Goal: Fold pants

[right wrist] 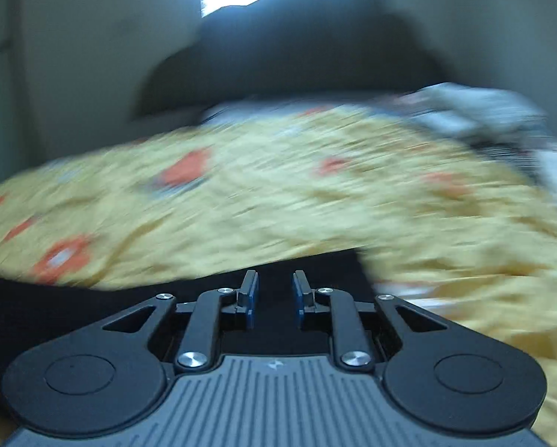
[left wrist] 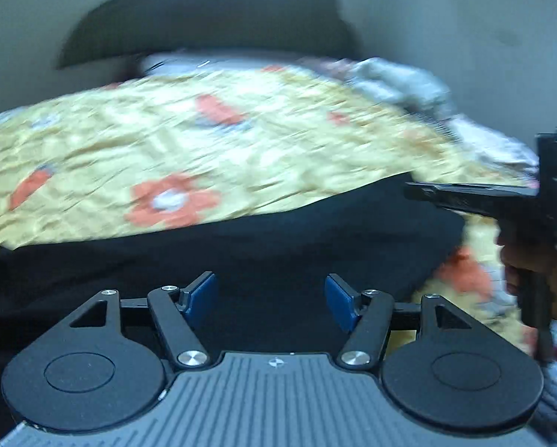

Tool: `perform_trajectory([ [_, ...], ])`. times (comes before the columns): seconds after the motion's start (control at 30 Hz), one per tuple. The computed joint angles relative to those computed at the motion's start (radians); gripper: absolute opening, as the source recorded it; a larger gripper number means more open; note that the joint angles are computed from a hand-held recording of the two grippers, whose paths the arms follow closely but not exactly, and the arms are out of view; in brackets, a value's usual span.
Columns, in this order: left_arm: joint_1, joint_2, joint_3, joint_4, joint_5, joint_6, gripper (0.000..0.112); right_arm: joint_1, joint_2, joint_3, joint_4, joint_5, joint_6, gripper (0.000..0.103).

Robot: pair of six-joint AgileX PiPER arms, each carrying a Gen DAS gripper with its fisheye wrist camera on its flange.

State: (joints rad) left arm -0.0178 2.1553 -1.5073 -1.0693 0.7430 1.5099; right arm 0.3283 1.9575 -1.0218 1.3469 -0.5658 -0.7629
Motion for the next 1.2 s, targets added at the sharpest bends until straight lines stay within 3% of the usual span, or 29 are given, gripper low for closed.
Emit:
perform_trajectory([
  [0.07, -0.024, 0.03, -0.034, 0.095, -0.041, -0.076, 0.066, -0.008, 0.081, -0.104, 0.117, 0.044, -0.185, 0.019],
  [0.17, -0.043, 0.034, -0.015, 0.149, -0.081, -0.105, 0.063, -0.022, 0.153, -0.185, 0.289, -0.005, -0.343, 0.019],
  [0.27, -0.027, -0.011, 0.059, 0.011, -0.103, 0.034, 0.066, 0.009, 0.104, -0.124, 0.24, -0.095, -0.238, 0.019],
  [0.33, -0.023, -0.013, 0.065, -0.046, -0.114, 0.071, 0.072, 0.024, 0.049, -0.055, 0.116, -0.051, -0.145, 0.019],
  [0.4, -0.036, 0.016, 0.024, 0.027, -0.132, -0.011, 0.072, 0.024, 0.039, -0.048, 0.08, 0.026, -0.138, 0.019],
  [0.47, -0.043, 0.035, -0.007, 0.144, -0.13, -0.125, 0.069, 0.022, 0.073, -0.085, 0.151, 0.059, -0.226, 0.019],
  [0.53, -0.023, 0.017, 0.023, 0.111, -0.129, -0.087, 0.068, 0.031, 0.118, -0.114, 0.219, 0.017, -0.249, 0.019],
  [0.6, 0.008, -0.013, 0.06, 0.031, -0.134, -0.006, 0.07, 0.04, 0.09, -0.072, 0.149, 0.009, -0.115, 0.02],
  [0.7, 0.044, -0.033, 0.066, -0.04, -0.177, 0.032, 0.075, 0.04, 0.053, -0.029, -0.026, 0.075, 0.076, 0.02],
  [0.77, 0.055, -0.004, 0.006, 0.039, -0.187, -0.068, 0.076, 0.051, 0.061, -0.048, -0.002, 0.111, 0.023, 0.02],
  [0.87, 0.058, 0.06, -0.096, 0.27, -0.136, -0.294, 0.073, 0.065, 0.087, -0.053, 0.023, 0.11, -0.026, 0.02],
  [0.9, 0.061, 0.054, -0.085, 0.277, -0.138, -0.297, 0.073, 0.068, 0.074, -0.04, 0.036, 0.106, -0.015, 0.02],
  [0.97, 0.064, 0.023, -0.037, 0.205, -0.149, -0.217, 0.073, 0.098, 0.037, 0.011, 0.036, 0.022, 0.065, 0.022],
  [1.07, 0.06, 0.009, -0.029, 0.12, -0.112, -0.166, 0.075, 0.127, -0.046, 0.134, -0.022, -0.078, 0.257, 0.038],
  [1.13, 0.033, 0.003, -0.016, 0.087, -0.135, -0.148, 0.076, 0.123, -0.101, 0.207, -0.049, -0.091, 0.374, 0.063],
  [1.2, -0.005, -0.002, 0.005, 0.08, -0.171, -0.139, 0.076, 0.12, -0.144, 0.27, -0.084, -0.097, 0.477, 0.066],
])
